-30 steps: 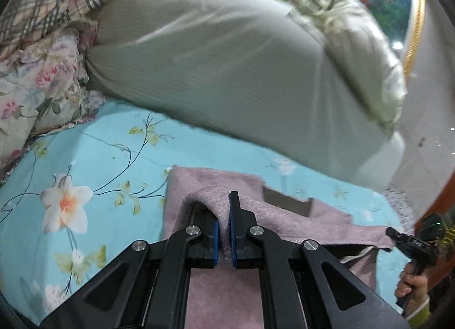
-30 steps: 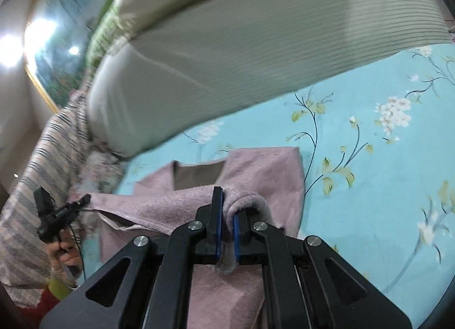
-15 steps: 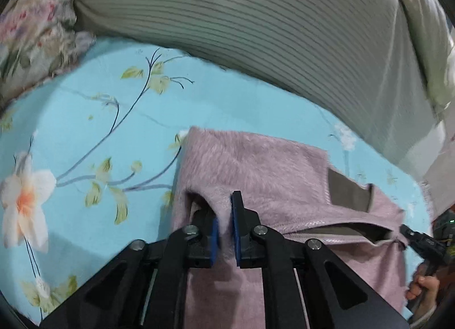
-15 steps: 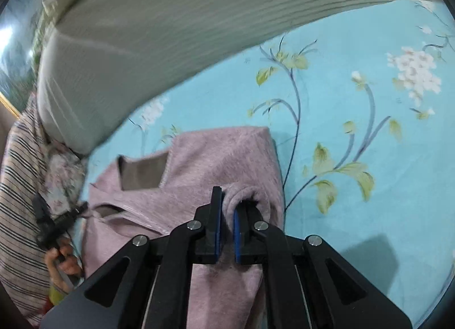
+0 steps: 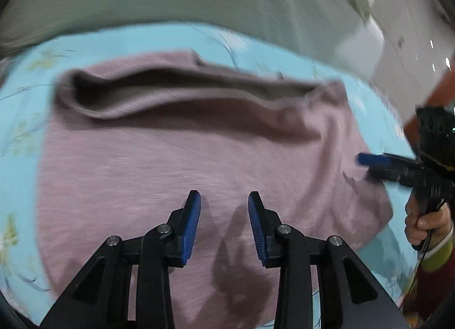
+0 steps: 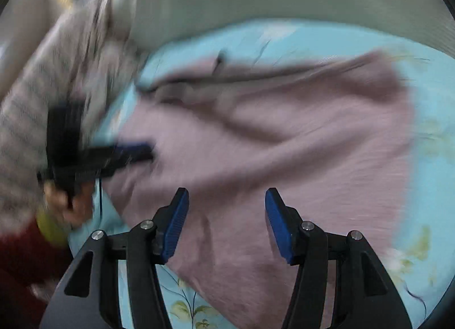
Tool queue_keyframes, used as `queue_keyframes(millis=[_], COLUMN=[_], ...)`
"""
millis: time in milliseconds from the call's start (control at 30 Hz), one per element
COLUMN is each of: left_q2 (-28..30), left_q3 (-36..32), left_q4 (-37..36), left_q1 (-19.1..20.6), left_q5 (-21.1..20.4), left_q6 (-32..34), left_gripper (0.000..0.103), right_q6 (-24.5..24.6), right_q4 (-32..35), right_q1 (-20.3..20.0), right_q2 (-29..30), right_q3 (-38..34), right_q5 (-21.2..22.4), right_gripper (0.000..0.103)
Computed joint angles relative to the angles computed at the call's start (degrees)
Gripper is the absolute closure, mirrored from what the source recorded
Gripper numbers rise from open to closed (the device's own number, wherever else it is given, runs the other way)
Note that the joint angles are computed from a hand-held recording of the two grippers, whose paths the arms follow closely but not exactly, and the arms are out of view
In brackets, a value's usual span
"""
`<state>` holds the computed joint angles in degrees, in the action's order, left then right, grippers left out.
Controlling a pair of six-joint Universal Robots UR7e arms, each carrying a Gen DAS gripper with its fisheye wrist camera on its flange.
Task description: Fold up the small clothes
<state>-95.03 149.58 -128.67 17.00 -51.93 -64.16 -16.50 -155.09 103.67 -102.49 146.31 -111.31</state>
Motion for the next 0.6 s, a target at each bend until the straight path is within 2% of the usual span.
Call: queue_keyframes(millis=[67,167,233,300,333,400,433,500,600], left_q2=[4.78,6.04,5.94,6.52,6.56,5.56,4.69,1.98,-3.06], left_q3=[-1.86,-3.48,-6.06,-9.39,-10.81,-11.53,-11.77,-11.59,-10.13], left_q4=[0.01,-0.87,1.18,8.01,10.73,10.09,10.39,11.65,17.32], left_q1=[2.61,7.01,11.06,14.02,15.79,18.54,19.79,21.00,18.64], left_q5=[0.69,4.14,8.13,14.33,17.52,21.26,22.70,23.98,25.06], left_q6=[2.54,6.23,7.35,4.43,3.30,3.58,2.37,-1.57,-8.13], left_gripper=[0.068,0.073,0.079,0.079,0.082,0.087,0.088,0.088,0.088], right_q6=[-0.84,-2.42,-1.51,-0.36,-0.55,1.01,1.75,3.27,3.52], right_q4=[0.47,-8.13,-13.62,-23.42,-27.25,-32.80,-34.99,-37.32,-37.82], right_q1=[-1.14,-4.76,-7.18,-7.86,-8.54,-10.70,-11.10,-12.18,-11.53], right_q2=[4.64,9.03,9.89,12.30,12.85,12.71,12.96,11.37,8.03], right_q3=[-1.77,-4.30,-5.81,-7.13,-7.37,-7.32,-7.14,-5.98,-3.46], right_q5=[-2.29,-4.90,-3.93,-7.42,-7.41,-5.36,-5.66,-3.36,-2.69], right_gripper=[0.046,0.049,0.049,0.049,0.049,0.049,0.049,0.049,0.047])
